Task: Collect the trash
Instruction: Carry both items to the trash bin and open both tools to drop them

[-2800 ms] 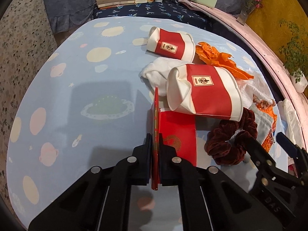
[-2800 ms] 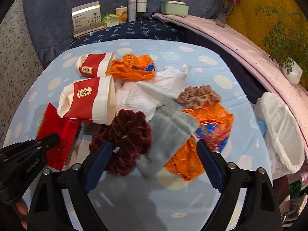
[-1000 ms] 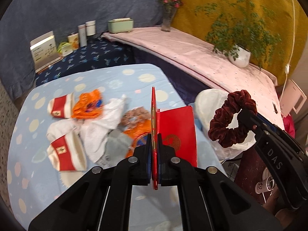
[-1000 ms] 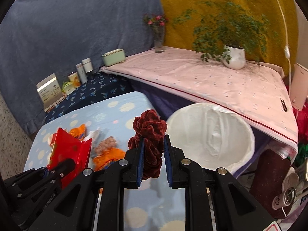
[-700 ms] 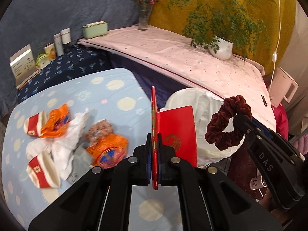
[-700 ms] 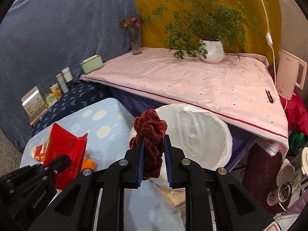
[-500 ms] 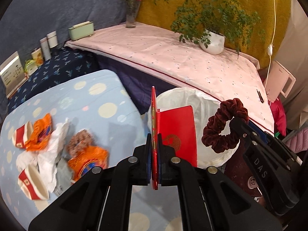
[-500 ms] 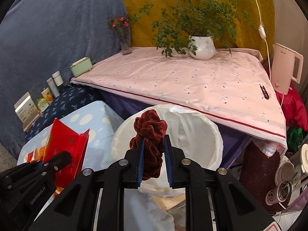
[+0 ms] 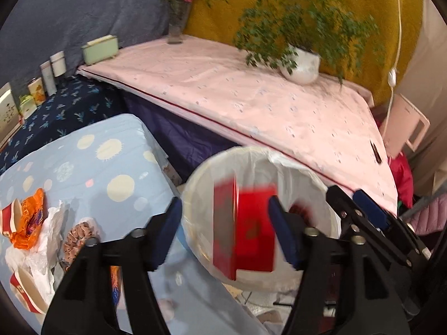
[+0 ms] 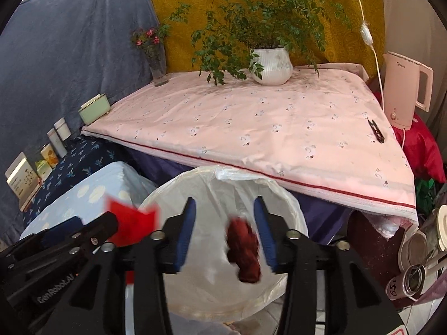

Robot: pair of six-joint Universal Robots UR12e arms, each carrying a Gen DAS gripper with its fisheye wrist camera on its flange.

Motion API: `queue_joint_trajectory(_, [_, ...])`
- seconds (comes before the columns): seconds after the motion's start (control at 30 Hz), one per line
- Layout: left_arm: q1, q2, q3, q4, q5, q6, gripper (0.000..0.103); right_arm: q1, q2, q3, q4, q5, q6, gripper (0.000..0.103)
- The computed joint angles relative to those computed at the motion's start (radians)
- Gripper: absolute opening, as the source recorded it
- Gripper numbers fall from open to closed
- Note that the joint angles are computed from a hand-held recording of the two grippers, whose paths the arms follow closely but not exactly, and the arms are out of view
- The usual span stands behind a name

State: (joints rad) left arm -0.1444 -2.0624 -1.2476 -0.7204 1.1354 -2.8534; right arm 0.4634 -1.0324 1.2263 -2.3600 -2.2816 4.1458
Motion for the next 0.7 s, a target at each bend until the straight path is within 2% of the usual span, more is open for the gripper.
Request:
queue_joint_trajectory(0.2, [0.01, -0.003, 0.009, -0.002, 0.026, -0.019, 0.064, 0.006, -0.001, -0.006, 0.008, -0.014, 0.002, 0.056])
queue_joint_trajectory(0.7, [0.062, 0.032, -0.032, 0.033, 0.057, -0.087, 0.067, 0.053, 0.04, -0.095, 0.016, -0.033, -0.056, 0.066])
